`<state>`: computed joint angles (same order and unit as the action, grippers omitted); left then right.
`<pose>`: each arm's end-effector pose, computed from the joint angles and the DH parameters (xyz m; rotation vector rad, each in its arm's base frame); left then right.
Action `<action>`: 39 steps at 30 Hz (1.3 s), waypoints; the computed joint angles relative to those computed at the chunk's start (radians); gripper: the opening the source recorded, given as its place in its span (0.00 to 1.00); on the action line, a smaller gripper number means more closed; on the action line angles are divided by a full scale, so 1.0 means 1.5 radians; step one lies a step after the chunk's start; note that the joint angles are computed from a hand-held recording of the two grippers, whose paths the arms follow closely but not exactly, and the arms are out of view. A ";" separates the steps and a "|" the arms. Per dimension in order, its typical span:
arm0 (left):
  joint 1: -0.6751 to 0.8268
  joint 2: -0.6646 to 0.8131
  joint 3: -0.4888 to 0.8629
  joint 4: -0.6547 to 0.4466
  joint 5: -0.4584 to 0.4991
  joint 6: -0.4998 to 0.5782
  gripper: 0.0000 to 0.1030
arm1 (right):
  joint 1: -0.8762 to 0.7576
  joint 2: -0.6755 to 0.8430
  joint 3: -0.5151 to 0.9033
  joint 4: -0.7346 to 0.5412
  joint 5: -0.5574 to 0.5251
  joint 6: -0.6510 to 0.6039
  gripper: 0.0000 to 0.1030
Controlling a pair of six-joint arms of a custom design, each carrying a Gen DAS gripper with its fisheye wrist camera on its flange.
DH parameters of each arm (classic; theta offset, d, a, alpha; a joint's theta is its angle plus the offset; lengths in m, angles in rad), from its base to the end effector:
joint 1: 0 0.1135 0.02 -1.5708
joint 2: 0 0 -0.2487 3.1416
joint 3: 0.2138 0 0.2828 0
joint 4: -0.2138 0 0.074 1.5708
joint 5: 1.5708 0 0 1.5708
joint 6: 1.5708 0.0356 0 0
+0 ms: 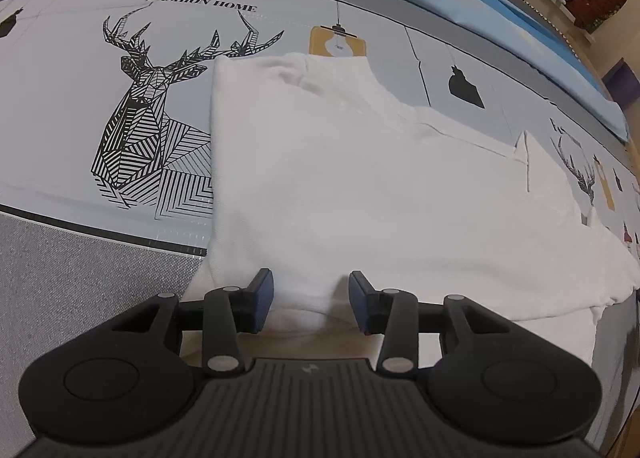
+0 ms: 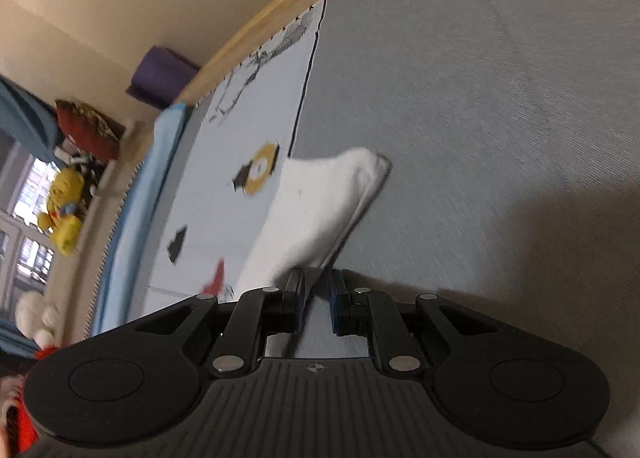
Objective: Fold small clothes
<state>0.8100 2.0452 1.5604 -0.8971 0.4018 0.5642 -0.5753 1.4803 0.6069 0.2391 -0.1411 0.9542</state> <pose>0.3039 0.2990 0.1542 -0.2825 2.7165 -0.2658 0.2620 -0.1639 0.1231 1.4802 1.6573 0.3656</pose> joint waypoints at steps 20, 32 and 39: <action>0.011 0.026 0.052 -0.045 0.017 -0.019 0.45 | 0.053 -0.028 0.069 -0.077 0.136 -0.058 0.06; 0.082 0.068 0.202 -0.123 0.091 -0.068 0.45 | 0.796 -0.107 0.346 -0.439 0.588 -0.209 0.07; 0.113 0.107 0.274 -0.166 0.113 -0.064 0.43 | 1.016 0.054 0.468 -0.381 0.308 -0.087 0.30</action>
<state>0.9792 2.2061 1.9715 -1.1457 0.5713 0.4675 0.9489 1.5612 1.3093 -0.3317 0.3215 0.8244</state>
